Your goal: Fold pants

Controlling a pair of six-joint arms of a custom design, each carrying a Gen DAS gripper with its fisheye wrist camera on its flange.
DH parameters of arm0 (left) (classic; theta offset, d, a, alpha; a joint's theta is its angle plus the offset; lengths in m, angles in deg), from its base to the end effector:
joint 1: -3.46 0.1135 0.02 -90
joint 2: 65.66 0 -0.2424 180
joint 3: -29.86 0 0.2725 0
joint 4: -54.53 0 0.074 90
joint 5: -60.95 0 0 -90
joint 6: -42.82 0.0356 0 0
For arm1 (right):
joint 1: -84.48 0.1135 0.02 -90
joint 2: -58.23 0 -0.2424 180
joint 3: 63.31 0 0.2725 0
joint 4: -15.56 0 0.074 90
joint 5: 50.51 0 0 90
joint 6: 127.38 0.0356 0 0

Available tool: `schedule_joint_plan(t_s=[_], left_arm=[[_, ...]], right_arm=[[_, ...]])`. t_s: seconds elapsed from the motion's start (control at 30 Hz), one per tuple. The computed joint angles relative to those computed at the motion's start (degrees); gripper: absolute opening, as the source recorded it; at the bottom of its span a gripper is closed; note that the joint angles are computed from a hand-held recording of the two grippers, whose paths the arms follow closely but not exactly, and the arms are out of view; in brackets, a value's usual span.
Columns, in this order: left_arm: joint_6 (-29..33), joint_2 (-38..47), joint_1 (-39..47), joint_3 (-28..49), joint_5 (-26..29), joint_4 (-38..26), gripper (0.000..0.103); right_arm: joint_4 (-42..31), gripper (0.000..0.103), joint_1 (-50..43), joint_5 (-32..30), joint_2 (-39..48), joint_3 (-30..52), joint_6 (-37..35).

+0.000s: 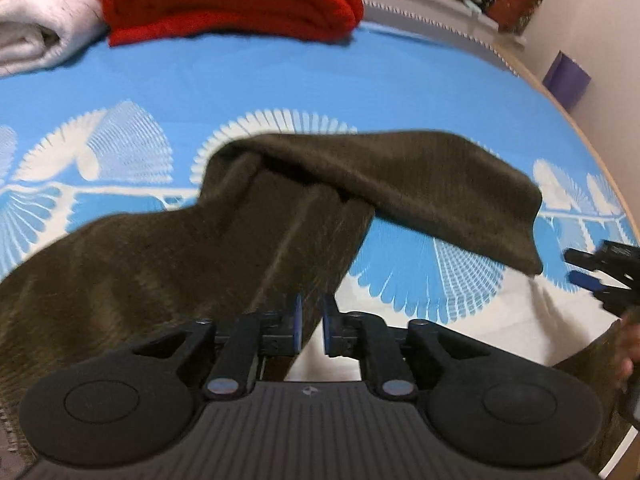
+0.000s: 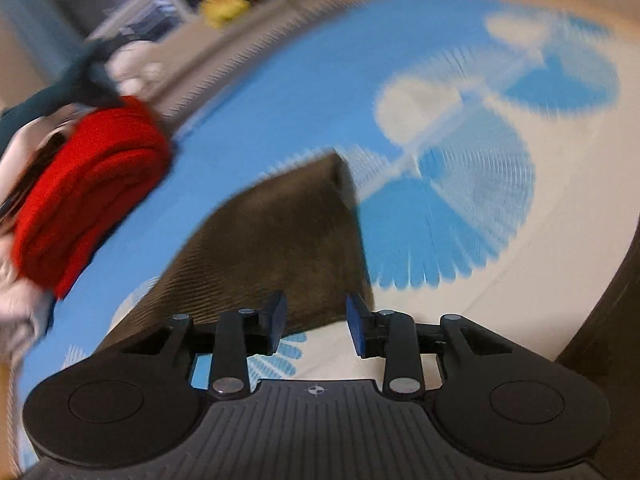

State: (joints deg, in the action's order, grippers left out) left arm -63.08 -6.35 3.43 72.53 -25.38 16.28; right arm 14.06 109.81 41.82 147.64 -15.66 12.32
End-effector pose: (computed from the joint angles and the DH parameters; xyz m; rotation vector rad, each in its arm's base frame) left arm 0.2204 -0.0024 0.1543 -0.3247 2.5160 -0.1917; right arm 0.2723 0.1273 0.0993 0.5283 2.3466 0.5941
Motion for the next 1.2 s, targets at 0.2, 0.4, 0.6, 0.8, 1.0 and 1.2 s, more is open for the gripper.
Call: schedule_joint_plan(t_s=[0.2,0.4,0.6,0.8,1.0,1.2], left_arm=[[0.6,11.0,-1.7,0.8,-0.4,7.2,0.047],[2.4,21.7,-3.2,2.6,-2.7,13.7,0.051],[5.7,26.6,-6.7,3.2,-10.0,16.3,0.008],[14.1,12.9,-4.3,0.1,-7.5,10.4,0.006],[41.5,-4.7,1.1,-6.0,11.5,-4.8,0.007],[50.1,-5.8,0.7,-9.5,11.4,-8.3,0.025]], right_arm=[[2.9,0.039,-3.5,-7.6,17.5,8.9,11.2],[3.8,0.038,-2.6,-6.5,20.7,12.4,12.2],[5.7,0.013,-4.8,-5.8,19.9,11.6,11.9],[10.5,0.011,-7.0,-2.1,4.2,4.1,17.8],[11.0,0.011,-9.1,12.6,-17.3,1.0,7.5],[2.6,0.023,-14.0,10.1,-4.3,6.1,4.3]])
